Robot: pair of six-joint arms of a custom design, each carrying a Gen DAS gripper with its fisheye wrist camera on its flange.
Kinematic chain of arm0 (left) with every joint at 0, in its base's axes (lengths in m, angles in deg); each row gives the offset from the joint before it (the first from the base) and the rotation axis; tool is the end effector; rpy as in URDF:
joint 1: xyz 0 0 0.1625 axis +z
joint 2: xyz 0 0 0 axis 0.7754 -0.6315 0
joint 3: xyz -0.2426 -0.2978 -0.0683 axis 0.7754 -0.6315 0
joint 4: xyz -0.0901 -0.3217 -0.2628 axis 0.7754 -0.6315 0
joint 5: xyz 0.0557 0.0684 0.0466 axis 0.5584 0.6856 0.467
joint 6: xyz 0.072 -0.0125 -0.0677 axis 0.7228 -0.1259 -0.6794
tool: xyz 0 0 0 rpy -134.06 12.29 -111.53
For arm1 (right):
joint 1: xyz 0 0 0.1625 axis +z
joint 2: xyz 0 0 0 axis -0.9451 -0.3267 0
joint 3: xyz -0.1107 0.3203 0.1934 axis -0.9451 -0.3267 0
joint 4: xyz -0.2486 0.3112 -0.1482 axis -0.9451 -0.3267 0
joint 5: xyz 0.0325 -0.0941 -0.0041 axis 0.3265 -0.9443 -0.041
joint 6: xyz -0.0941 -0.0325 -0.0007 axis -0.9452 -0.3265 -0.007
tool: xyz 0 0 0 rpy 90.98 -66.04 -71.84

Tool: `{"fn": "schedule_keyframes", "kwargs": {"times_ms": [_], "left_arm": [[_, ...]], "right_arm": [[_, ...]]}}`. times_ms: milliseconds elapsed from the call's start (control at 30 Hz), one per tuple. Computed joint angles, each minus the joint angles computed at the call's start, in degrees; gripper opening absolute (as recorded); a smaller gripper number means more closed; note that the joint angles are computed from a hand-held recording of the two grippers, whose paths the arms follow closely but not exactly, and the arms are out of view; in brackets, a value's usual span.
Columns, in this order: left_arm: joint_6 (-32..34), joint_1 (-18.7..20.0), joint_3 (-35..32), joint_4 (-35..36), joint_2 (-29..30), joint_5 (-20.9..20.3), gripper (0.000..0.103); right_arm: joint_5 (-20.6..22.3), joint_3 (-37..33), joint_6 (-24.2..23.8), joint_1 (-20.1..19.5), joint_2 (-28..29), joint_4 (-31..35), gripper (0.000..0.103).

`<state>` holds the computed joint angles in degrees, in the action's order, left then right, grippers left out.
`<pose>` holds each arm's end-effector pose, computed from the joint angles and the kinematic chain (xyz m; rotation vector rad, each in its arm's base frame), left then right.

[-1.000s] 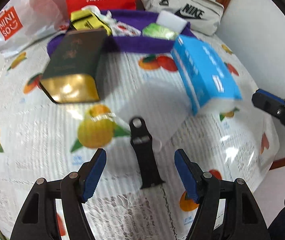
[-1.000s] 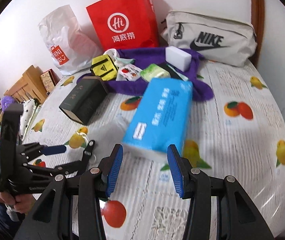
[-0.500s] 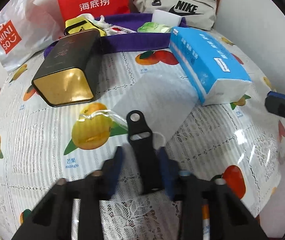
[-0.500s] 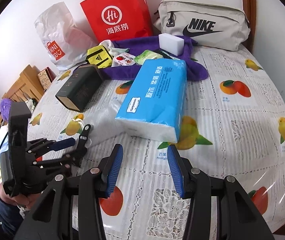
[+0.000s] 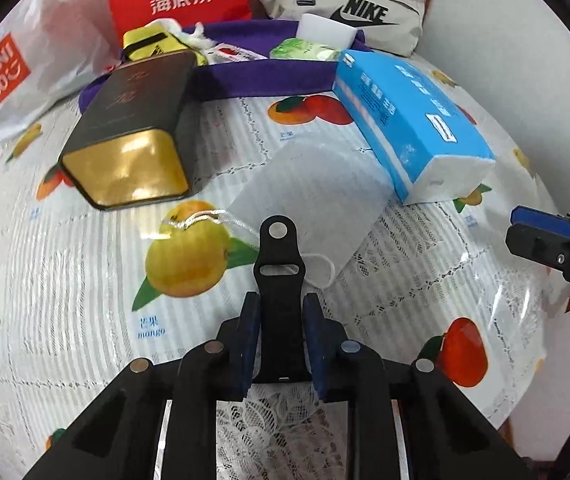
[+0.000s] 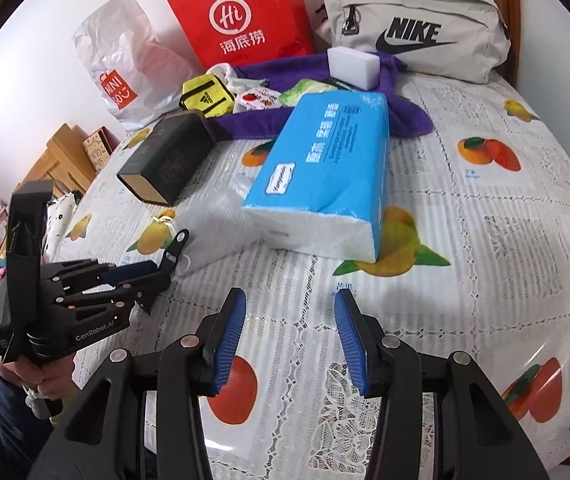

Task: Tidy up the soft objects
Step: 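Lift the strap with the left tool while the right tool moves toward the clear mesh bag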

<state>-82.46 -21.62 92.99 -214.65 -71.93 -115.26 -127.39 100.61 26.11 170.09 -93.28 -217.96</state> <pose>-0.3072 -0.3727 0.0391 1.0944 2.4112 -0.0991 0.1151 -0.2527 0.2824 -0.1430 -2.4584 0.8177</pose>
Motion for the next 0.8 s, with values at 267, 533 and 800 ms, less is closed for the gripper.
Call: {"fn": "schedule_keyframes", "kwargs": {"times_ms": [267, 533, 800], "left_arm": [[0.73, -0.28, 1.57, -3.59, -0.14, 0.99, 0.021], [1.51, -0.14, 1.91, -4.38, -0.44, -0.07, 0.028], [1.78, -1.1, 2.96, -6.01, -0.39, 1.26, 0.029]], "right_arm": [[0.76, 2.38, -4.21, -2.97, 2.28, -5.58, 0.046], [3.55, 5.16, -10.47, -5.22, 5.39, -14.07, 0.064], [5.71, 6.23, -11.35, -6.37, 4.18, -15.41, 0.068]]}}
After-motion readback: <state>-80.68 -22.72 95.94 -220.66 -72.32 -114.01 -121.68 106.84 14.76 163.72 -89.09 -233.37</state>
